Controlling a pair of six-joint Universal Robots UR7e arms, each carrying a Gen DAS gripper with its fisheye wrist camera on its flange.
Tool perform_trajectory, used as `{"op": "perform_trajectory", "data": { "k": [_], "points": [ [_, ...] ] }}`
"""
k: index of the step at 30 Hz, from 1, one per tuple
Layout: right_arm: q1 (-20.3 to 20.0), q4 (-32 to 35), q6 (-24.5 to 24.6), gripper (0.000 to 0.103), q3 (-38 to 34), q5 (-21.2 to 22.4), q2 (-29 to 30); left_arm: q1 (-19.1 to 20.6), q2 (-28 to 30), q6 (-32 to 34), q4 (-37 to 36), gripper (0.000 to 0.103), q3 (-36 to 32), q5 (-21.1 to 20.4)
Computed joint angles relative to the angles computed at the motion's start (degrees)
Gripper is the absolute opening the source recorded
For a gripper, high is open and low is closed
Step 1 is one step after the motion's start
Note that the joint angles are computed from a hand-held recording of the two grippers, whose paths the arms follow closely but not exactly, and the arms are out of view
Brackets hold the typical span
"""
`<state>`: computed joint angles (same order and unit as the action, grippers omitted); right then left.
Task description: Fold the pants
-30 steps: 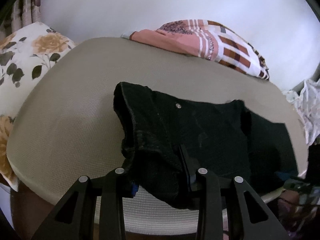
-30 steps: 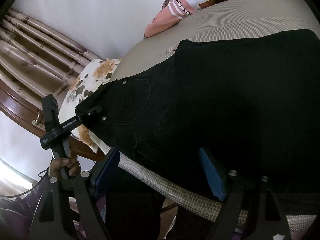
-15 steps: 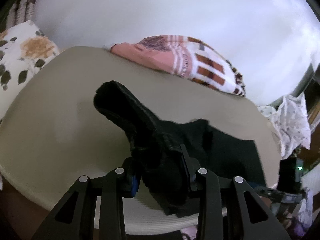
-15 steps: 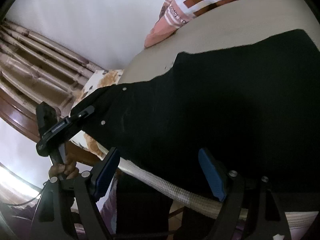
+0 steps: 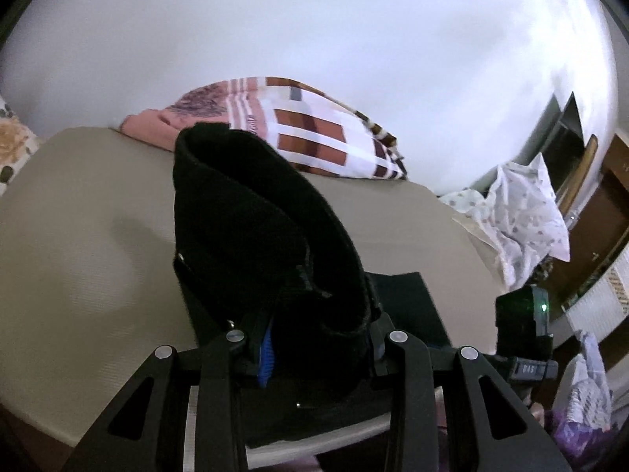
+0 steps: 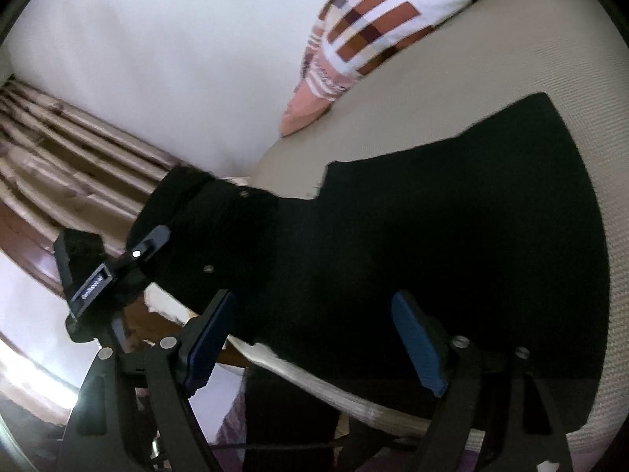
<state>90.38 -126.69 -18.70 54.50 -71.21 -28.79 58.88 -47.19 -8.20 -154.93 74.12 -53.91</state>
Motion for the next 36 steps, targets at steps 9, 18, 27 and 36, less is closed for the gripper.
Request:
{"op": "perform_trajectory", "data": {
  "k": [9, 18, 27, 36],
  "points": [
    [-0.38, 5.08, -0.67, 0.081, -2.36, 8.10, 1.16, -0.52, 3.11, 0.56, 2.42, 0.034, -2.86, -3.23],
    [-3.19, 9.12, 7.69, 0.089, -7.36, 21.82, 3.69, -0.83, 8.95, 0.82, 5.04, 0.034, -8.65, -10.70],
    [-5.62, 10.33, 11.21, 0.091, -9.00, 26.93, 4.08, -0.14, 18.08, -0.77, 12.79, 0.034, -19.06, -17.68],
    [-7.78, 8.27, 13.51, 0.093, -9.32, 27.90, 3.85, -0.38, 24.67, 1.33, 19.43, 0.035, -29.29, -18.06]
  ]
}}
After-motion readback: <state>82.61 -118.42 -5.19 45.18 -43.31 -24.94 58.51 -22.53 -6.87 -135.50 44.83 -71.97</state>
